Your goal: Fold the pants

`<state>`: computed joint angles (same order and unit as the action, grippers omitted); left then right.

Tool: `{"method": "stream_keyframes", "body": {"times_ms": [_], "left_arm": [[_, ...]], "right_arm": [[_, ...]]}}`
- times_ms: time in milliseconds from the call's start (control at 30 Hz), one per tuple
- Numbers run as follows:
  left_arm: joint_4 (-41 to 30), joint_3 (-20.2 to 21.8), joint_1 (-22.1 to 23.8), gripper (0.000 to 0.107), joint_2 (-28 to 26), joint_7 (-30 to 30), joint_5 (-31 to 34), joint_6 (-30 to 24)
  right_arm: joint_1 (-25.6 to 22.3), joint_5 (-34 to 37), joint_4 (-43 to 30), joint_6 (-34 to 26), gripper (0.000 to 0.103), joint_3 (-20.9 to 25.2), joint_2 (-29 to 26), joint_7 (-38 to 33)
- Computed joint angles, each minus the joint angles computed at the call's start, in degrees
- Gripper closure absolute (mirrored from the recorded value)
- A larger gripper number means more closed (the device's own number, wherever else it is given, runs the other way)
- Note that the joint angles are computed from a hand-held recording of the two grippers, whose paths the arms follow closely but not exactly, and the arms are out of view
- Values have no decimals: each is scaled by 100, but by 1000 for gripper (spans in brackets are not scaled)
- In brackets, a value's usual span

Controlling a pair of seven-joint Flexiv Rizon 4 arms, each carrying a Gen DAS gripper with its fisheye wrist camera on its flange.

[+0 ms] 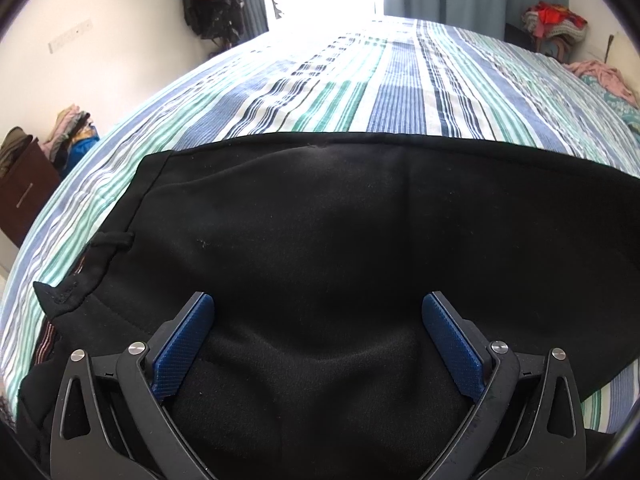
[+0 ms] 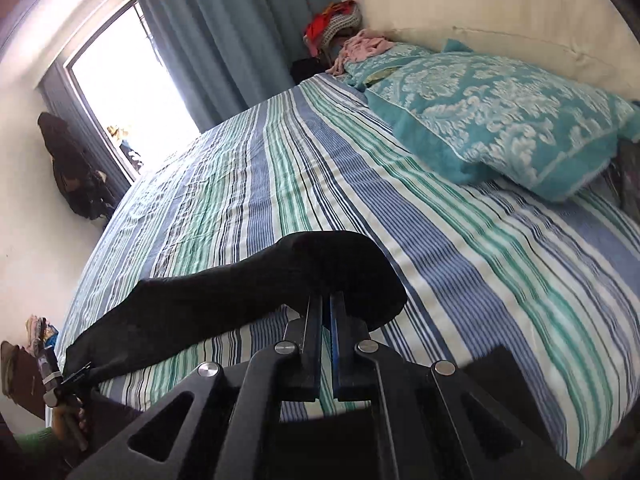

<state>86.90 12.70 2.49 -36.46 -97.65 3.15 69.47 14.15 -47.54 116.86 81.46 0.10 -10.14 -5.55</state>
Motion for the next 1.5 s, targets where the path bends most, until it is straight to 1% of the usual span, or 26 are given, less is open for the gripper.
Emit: {"method": "stream_keyframes", "body": {"times_ms": [33, 67, 100, 200, 233, 267, 300, 333, 367, 400, 433, 467, 533, 667, 733, 800, 833, 900, 967, 1033, 1100, 1133, 1167, 1300, 1400, 1500], "left_arm": [[-28, 32, -28, 4, 1, -22, 17, -65], [-75, 79, -68, 4, 3, -64, 46, -166], [-130, 118, -103, 4, 10, -103, 80, -300], [-370, 161, -165, 4, 115, -96, 227, -1009], [-365, 98, -127, 5, 217, -24, 249, -1175], [-248, 23, -77, 5, 367, 13, 251, -1172], [-8, -97, 15, 5, 567, 92, 195, -1019], [319, -276, 148, 5, 805, 267, 58, -793], [703, -488, 304, 5, 1071, 546, -144, -566], [1054, -664, 427, 5, 1315, 843, -348, -402], [1431, -827, 533, 5, 1576, 1190, -568, -259], [1745, -902, 564, 4, 1811, 1475, -709, -206], [2285, -906, 491, 4, 2249, 1848, -833, -197], [3082, -852, 300, 4, 2820, 2040, -1106, -181], [3263, -851, 244, 4, 2884, 2036, -1230, -194], [3353, -829, 217, 4, 2891, 2082, -1228, -217], [3395, -802, 202, 4, 2871, 2064, -1161, -117], [3459, -735, 174, 4, 2825, 1952, -970, 60], [3491, -698, 178, 4, 2765, 1945, -847, 85], [3582, -745, 229, 4, 2711, 2113, -944, 190], [3712, -809, 270, 4, 2727, 2324, -1153, 364], [3700, -780, 248, 4, 2731, 2301, -1104, 337], [3677, -750, 220, 4, 2729, 2250, -1034, 306], [3666, -692, 163, 4, 2729, 2098, -850, 299], [3649, -669, 144, 4, 2734, 2006, -744, 264], [3612, -665, 149, 4, 2698, 1976, -676, 284]], "right_arm": [[104, -499, 426, -26, 100, -129, 330, 743], [116, -850, 754, -268, 100, -72, 609, 1338], [112, -827, 1024, -609, 100, 113, 844, 1646], [202, -80, 1362, -1715, 99, 732, 1177, 1974], [276, 231, 1283, -2328, 97, 945, 1225, 1994], [302, 260, 1220, -2714, 92, 1069, 1272, 2159], [281, 85, 1227, -2875, 74, 1137, 1353, 2415], [236, -233, 1285, -2932, 59, 1191, 1468, 2710], [223, -526, 1287, -3111, 31, 1275, 1566, 2974], [226, -825, 1281, -3281, 22, 1364, 1654, 3206], [245, -1069, 1261, -3377, 22, 1436, 1718, 3298], [297, -1189, 1188, -3378, 22, 1481, 1693, 3194], [439, -1278, 971, -3129, 22, 1500, 1507, 2786], [827, -1409, 514, -2433, 21, 1490, 869, 2229], [1042, -1253, 273, -1986, 21, 1437, 461, 1869], [1285, -990, -25, -1796, 20, 1396, 60, 1228], [1413, -818, -193, -1859, 20, 1394, -131, 831], [1681, -538, -537, -2236, 20, 1370, -463, 164], [1926, -440, -796, -2552, 20, 1258, -719, -195], [2151, -266, -1014, -2886, 13, 1147, -927, -428], [2312, 7, -1182, -3206, 9, 1077, -1096, -573], [2337, 122, -1173, -3181, 7, 1055, -1125, -580], [2376, 80, -1091, -3093, 0, 977, -1095, -407], [2325, 273, -910, -2763, 0, 917, -1012, -201], [2381, 179, -854, -2723, 0, 860, -990, -66], [2360, 91, -750, -2494, 0, 817, -967, 158]]}}
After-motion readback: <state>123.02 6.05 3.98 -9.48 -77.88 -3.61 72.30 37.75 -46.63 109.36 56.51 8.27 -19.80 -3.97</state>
